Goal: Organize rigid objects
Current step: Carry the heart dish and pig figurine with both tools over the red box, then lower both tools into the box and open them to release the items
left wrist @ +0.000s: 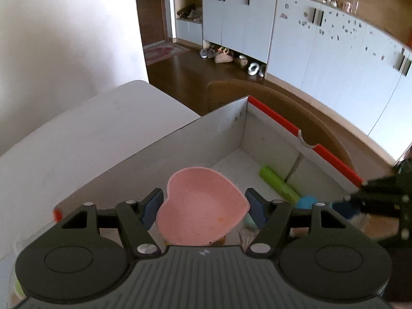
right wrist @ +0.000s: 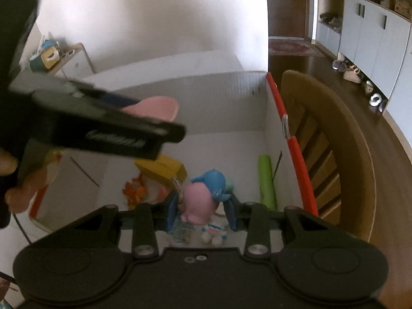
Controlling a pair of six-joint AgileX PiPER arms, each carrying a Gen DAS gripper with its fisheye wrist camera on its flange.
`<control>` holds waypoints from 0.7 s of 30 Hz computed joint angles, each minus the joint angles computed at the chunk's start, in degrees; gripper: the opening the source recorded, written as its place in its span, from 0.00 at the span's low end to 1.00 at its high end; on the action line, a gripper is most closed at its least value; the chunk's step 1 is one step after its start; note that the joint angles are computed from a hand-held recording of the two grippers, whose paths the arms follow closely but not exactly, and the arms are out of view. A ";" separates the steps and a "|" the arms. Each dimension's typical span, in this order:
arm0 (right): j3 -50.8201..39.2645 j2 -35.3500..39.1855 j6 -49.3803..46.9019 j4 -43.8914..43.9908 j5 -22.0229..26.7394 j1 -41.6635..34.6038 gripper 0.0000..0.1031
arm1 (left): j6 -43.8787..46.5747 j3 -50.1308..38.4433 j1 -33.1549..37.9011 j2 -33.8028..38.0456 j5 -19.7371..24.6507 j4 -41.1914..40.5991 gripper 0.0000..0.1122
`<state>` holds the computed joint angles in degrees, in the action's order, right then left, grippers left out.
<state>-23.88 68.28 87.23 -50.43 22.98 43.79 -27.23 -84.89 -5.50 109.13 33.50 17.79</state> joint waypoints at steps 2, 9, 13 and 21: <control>-0.26 1.12 -0.84 0.07 -0.83 -0.70 0.36 | -0.15 -3.39 -0.54 2.86 1.44 0.76 0.62; -1.08 4.51 0.04 -2.10 -2.46 -1.28 0.36 | 2.71 -14.95 -0.96 12.02 6.48 -1.85 0.62; -2.00 6.53 -2.41 0.10 -2.84 -2.08 0.36 | 4.18 -19.99 -0.52 15.96 9.97 -3.45 0.62; -2.93 8.64 -6.50 4.37 -3.68 -3.97 0.36 | 6.75 -27.31 0.26 21.35 15.80 -6.72 0.62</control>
